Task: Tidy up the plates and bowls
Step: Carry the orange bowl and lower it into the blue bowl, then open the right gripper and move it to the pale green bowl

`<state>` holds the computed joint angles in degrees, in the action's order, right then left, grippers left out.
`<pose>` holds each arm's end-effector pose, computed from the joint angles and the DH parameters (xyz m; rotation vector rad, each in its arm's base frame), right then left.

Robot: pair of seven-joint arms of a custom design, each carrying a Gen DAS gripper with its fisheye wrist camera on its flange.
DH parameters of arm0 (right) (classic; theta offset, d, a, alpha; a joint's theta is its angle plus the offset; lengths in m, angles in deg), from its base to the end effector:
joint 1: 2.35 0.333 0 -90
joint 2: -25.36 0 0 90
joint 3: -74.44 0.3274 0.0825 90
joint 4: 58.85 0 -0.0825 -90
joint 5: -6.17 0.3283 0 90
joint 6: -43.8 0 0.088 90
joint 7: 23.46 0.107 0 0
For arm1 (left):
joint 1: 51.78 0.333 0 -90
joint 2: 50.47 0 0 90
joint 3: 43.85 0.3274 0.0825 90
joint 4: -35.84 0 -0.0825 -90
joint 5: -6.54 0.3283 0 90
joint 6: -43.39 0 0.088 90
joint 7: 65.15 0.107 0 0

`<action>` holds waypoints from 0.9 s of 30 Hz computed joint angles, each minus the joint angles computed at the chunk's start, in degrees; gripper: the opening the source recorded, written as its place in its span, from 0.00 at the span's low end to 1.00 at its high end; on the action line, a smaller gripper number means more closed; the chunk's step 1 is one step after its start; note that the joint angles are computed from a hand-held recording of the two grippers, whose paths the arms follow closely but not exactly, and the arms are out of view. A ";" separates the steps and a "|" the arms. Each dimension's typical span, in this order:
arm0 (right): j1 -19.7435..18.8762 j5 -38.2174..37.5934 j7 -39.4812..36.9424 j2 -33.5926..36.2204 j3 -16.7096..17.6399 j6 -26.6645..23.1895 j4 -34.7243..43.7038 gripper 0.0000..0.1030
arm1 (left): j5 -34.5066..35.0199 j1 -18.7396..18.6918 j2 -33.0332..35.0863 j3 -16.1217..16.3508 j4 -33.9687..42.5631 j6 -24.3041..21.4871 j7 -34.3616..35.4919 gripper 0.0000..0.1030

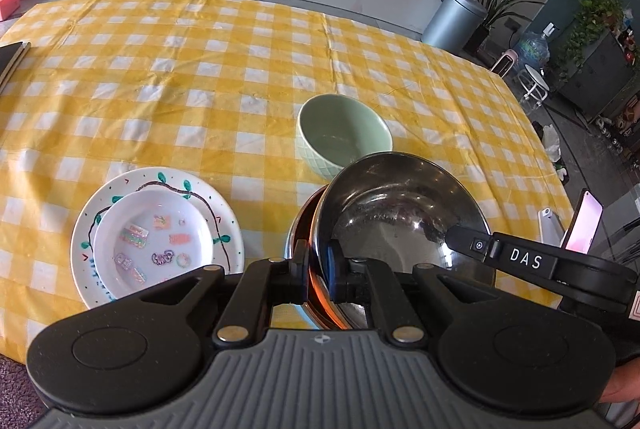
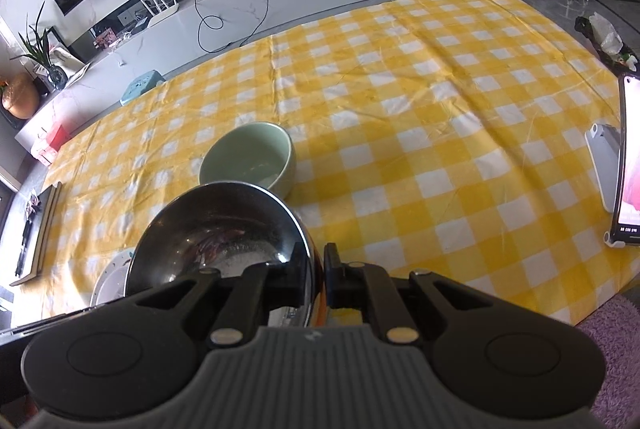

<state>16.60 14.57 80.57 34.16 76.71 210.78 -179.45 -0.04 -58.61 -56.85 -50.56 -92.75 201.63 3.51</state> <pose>0.5371 0.1977 0.4677 -1.7645 1.7799 -0.2937 0.4881 -0.1148 0.5270 -2.1780 1.7350 -0.8428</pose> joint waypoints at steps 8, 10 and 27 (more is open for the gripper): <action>0.62 -0.71 -0.14 0.88 -0.41 0.30 0.03 0.06 | 4.49 0.74 0.69 -0.65 0.56 -0.66 -2.90 0.12; -0.04 1.00 -1.67 1.04 0.45 0.78 -0.08 0.06 | 6.18 1.02 0.83 -0.83 0.63 -0.75 -3.83 0.12; -0.11 4.47 -4.48 0.42 0.88 3.25 -1.31 0.20 | 6.13 1.37 -0.12 -0.35 -2.17 5.27 -4.43 0.25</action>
